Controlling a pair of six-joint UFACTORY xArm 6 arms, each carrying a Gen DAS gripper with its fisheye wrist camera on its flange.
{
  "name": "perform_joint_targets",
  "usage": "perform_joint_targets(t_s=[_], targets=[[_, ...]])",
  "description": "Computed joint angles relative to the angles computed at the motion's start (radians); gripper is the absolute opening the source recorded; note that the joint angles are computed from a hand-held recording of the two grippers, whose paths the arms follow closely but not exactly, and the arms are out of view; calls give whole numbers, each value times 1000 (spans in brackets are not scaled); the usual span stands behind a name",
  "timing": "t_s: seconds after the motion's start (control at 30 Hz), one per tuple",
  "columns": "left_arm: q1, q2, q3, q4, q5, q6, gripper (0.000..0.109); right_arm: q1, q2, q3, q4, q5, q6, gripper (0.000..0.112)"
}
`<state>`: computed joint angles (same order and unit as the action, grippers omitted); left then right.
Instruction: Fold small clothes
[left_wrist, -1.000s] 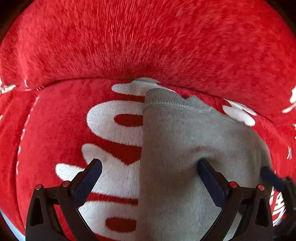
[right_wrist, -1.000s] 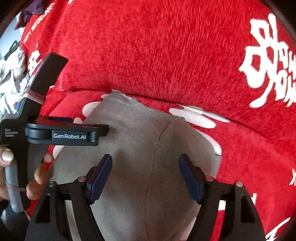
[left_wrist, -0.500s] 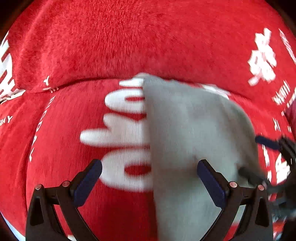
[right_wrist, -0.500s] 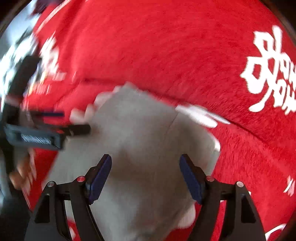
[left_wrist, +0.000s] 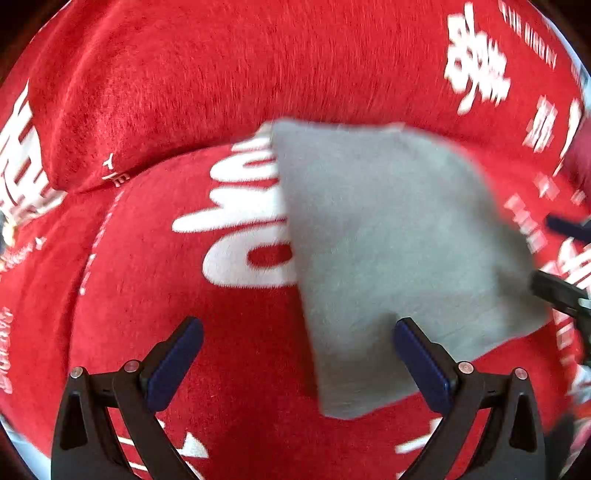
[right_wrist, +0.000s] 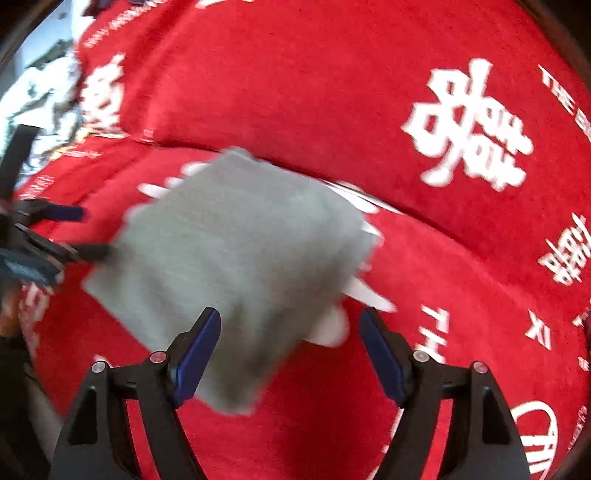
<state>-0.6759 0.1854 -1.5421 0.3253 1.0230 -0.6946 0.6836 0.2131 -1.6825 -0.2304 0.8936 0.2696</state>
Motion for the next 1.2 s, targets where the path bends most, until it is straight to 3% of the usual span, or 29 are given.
perform_joint_targets(t_s=[0.03, 0.1, 0.17, 0.3, 0.4, 0.5, 0.63, 0.7, 0.77, 0.9, 1.03, 1.17, 1.2], targets=[[0, 5, 15, 1, 15, -6, 103, 14, 10, -9, -1, 20, -16, 80], [16, -59, 115, -44, -61, -32, 103, 43, 41, -20, -88, 71, -10, 80], [32, -107, 172, -97, -79, -13, 103, 34, 25, 30, -118, 123, 6, 80], [38, -198, 237, -48, -65, 2, 103, -56, -148, 227, 114, 14, 71, 80], [77, -223, 246, -86, -96, 26, 103, -86, -247, 314, 109, -35, 88, 81], [133, -161, 160, -205, -92, 28, 103, -133, -265, 327, 150, -76, 109, 81], [165, -19, 0, -371, -95, 71, 103, -201, -184, 279, 378, -152, 123, 83], [157, 68, -112, -376, -56, 55, 103, -215, -115, 229, 539, -160, 81, 83], [143, 148, -217, -381, -24, 79, 103, -219, -30, 145, 610, -137, 75, 83], [134, 281, -373, -405, 41, 102, 103, -211, 103, -9, 647, -75, 70, 83], [153, 317, -372, -508, -9, 117, 103, -213, 216, -142, 689, -18, 53, 85], [151, 332, -365, -516, -60, 124, 103, -191, 270, -205, 612, -57, 48, 88], [145, 333, -367, -505, -68, 135, 95, -183, 274, -205, 590, -77, 52, 86]])
